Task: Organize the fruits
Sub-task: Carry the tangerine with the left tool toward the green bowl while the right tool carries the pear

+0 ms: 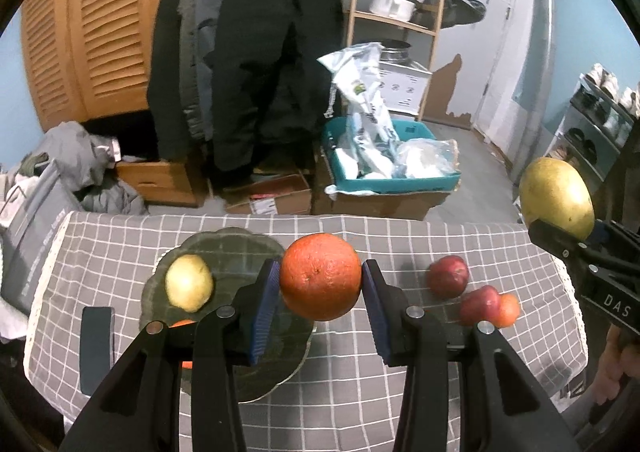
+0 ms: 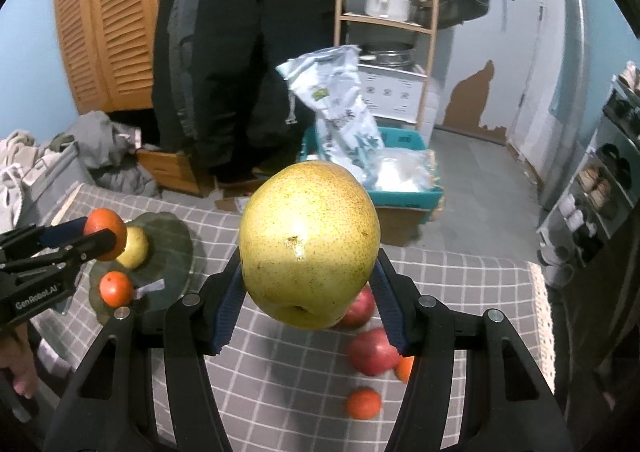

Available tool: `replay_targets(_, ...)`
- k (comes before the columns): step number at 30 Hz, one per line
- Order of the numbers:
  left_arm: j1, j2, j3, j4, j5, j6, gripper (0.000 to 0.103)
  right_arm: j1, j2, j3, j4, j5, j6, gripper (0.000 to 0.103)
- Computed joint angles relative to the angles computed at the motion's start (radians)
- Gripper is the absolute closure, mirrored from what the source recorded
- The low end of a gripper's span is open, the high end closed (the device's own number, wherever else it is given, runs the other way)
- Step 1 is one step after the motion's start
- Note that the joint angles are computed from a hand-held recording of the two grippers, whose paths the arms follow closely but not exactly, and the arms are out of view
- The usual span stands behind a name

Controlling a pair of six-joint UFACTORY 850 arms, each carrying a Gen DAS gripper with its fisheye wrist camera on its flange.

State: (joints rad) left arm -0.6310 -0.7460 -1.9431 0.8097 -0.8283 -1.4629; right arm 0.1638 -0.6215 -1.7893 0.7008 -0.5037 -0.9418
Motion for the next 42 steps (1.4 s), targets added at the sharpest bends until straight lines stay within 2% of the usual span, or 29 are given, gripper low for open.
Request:
replay_targets(14, 0.046, 0.104, 0.208, -0.007, 0.049, -0.097, 0.06, 0.082, -0.049, -0.063, -0.046, -0.055, 0.047, 0.044)
replay_targets(34, 0.127, 0.108, 0.32, -0.157, 0.129, -0.086, 0.06, 0.169, -0.195, -0.195, -0.128, -0.176, 0.125, 0.044)
replay_targets(42, 0.147, 0.078, 0.321, -0.242, 0.146, -0.026, 0.06, 0.195, -0.26, -0.252, -0.19, -0.216, 0.165, 0.044)
